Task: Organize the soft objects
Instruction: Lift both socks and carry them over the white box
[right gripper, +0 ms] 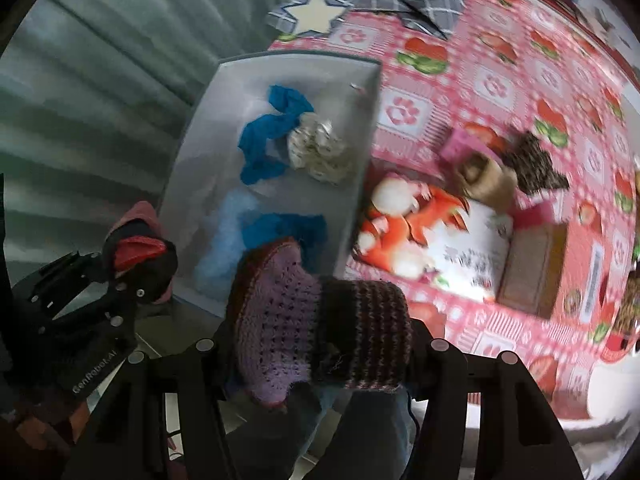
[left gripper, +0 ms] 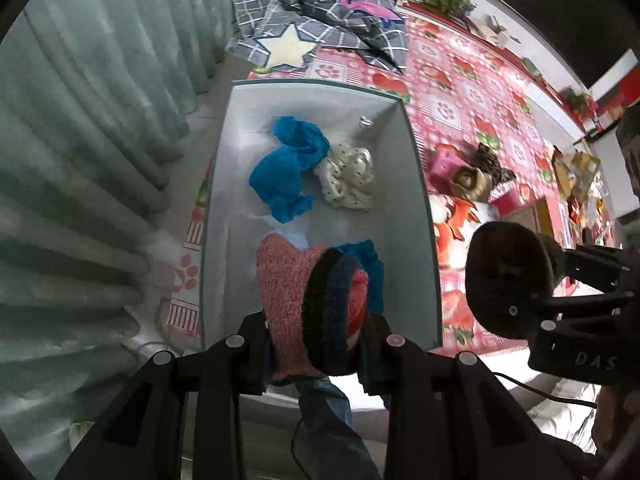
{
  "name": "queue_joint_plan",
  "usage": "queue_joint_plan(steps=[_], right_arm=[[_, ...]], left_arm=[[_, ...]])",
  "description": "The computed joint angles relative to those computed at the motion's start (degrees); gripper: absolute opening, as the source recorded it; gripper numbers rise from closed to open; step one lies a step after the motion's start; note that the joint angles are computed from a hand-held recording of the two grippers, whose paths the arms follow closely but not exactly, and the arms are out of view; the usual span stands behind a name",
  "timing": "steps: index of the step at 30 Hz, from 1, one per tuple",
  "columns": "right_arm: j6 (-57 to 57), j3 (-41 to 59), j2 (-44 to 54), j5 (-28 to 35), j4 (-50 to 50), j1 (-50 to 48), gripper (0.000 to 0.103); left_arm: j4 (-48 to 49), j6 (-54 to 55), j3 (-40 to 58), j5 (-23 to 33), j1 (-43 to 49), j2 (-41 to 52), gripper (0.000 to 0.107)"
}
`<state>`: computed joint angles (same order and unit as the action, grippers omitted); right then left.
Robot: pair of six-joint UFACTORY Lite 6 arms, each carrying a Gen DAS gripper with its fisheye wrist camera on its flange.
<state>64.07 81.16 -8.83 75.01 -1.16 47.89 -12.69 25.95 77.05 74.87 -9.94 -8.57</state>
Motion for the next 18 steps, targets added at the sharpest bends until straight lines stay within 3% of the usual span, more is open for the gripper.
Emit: queue_joint_plan(steps=[18], right_arm=[[-27.6, 7.4, 7.6, -0.7, 8.8, -19.4, 0.06]], left_arm=[[6.3, -15.1, 13.2, -0.1, -9.5, 12.8, 0.035]])
